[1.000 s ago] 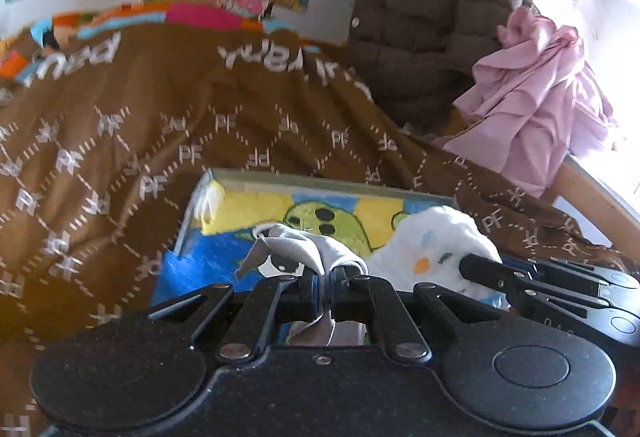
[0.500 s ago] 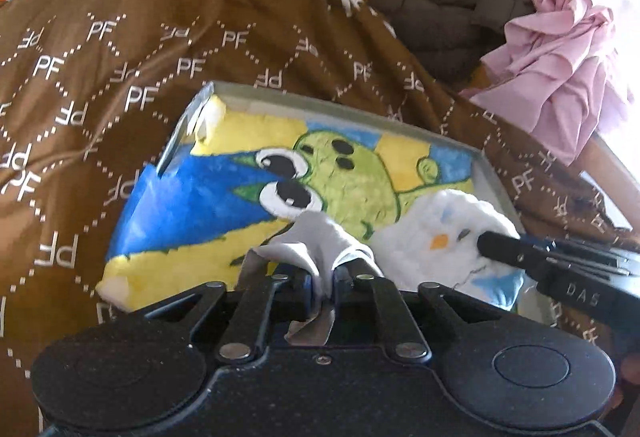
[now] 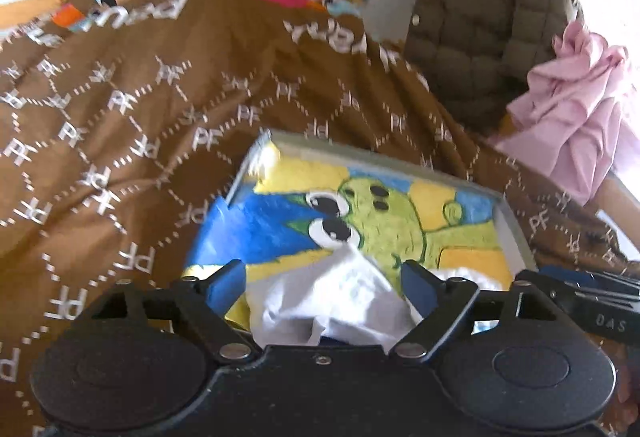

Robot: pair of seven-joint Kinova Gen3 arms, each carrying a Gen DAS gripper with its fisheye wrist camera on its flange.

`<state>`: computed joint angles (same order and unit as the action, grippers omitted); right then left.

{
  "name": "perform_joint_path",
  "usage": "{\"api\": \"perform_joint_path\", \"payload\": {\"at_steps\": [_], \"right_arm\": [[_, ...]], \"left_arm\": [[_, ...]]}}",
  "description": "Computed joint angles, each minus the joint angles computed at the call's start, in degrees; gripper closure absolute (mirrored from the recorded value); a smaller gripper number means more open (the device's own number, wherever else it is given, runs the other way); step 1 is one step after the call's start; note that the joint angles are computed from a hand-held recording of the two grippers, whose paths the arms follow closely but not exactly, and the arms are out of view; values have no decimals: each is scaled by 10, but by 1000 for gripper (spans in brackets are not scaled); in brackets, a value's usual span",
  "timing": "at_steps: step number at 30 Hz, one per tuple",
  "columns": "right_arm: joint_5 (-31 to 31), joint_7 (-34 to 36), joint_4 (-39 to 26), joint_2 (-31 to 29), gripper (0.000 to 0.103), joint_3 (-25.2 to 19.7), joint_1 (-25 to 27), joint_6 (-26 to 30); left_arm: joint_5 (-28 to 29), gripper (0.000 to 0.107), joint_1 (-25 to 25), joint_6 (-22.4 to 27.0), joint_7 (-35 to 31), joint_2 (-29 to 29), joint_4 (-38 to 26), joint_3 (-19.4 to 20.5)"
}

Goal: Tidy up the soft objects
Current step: 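Open both tools to drop the cloths into the tray, then move both open tools back toward the pile of soft items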

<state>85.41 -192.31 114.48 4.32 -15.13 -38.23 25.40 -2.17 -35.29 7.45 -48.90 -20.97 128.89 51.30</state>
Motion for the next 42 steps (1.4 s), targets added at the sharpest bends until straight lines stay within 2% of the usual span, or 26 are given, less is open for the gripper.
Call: {"api": "perform_joint_path", "payload": {"at_steps": [2,5,8,18,25,29,34,38,42], "right_arm": [[35,-41,16,-18,16,-6,-6,12],[61,-69,38,-47,7,-24,-13,36],[74,-93,61,-76,1,-45,-26,67],[0,-88,123,-170,0,-139,-76,190],[-60,-92,162,-211,0,-234,-100,279],[-89,-109,177,-213,0,-296,-113,338],[-135,-134,180,-192,0,-352,-140,414],[-178,-124,172,-168,0,-360,-172,454],[-204,-134,178,-151,0,-357,-208,469]], "left_arm": [[5,10,22,6,2,-27,3,-23],[12,6,44,15,1,-78,9,-45],[17,5,68,41,-4,-125,9,-62],[37,5,128,221,2,-302,-28,-107],[73,5,144,341,12,-413,-61,-103],[104,5,150,398,12,-463,-78,-96],[141,5,156,455,-9,-506,-94,-91],[170,5,160,486,-32,-530,-96,-88],[203,5,164,515,-50,-543,-87,-91]]}}
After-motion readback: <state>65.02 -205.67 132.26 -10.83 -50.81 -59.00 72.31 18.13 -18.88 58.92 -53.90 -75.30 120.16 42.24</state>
